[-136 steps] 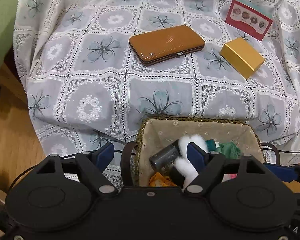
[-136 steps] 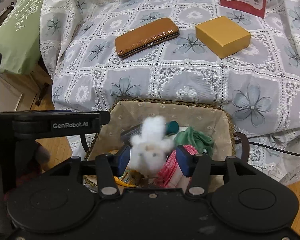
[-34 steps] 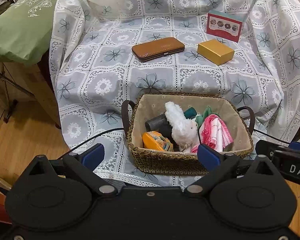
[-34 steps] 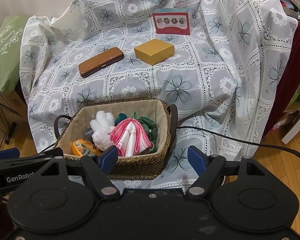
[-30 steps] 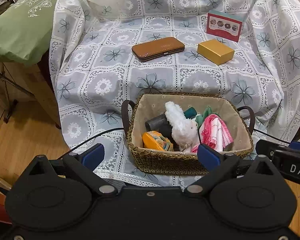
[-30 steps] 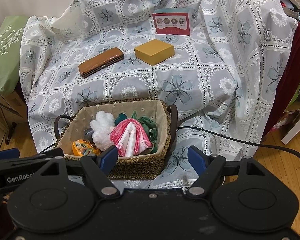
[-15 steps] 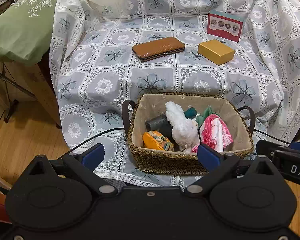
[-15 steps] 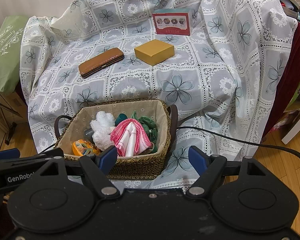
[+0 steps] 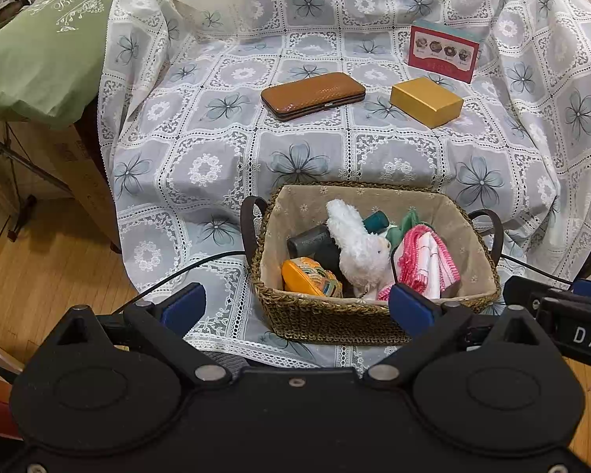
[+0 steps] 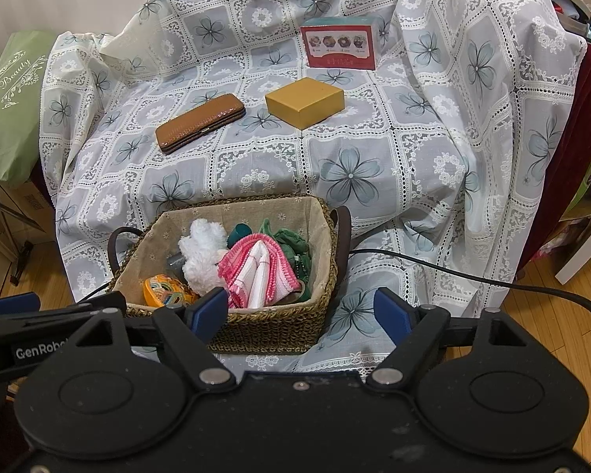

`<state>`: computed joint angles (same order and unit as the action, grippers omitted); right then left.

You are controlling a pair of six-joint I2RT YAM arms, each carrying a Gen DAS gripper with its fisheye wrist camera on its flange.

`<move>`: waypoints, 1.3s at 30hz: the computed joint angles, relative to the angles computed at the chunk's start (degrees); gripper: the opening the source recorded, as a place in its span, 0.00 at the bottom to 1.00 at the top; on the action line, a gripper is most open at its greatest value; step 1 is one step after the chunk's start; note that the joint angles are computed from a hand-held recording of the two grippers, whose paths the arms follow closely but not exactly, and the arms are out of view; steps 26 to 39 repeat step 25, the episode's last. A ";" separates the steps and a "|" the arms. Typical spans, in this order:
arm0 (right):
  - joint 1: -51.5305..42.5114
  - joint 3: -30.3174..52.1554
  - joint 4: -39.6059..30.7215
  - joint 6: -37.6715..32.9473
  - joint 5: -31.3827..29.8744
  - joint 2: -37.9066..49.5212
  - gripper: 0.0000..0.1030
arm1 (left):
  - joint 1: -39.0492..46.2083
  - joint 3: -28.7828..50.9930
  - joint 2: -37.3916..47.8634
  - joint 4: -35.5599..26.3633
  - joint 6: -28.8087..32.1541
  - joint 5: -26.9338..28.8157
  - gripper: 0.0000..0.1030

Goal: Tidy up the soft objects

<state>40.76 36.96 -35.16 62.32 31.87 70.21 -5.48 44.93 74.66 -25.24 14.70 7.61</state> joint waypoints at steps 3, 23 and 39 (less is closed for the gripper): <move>0.11 0.30 -0.34 0.08 0.17 0.02 0.79 | 0.20 -0.01 0.01 0.04 0.17 0.07 0.94; 0.29 0.66 -0.41 0.20 0.42 0.40 0.79 | -0.13 -0.08 -0.32 0.75 -0.15 -1.16 0.93; 0.29 0.53 -0.43 0.15 0.35 0.23 0.79 | -0.34 -0.11 -0.39 0.91 -0.33 -1.40 0.93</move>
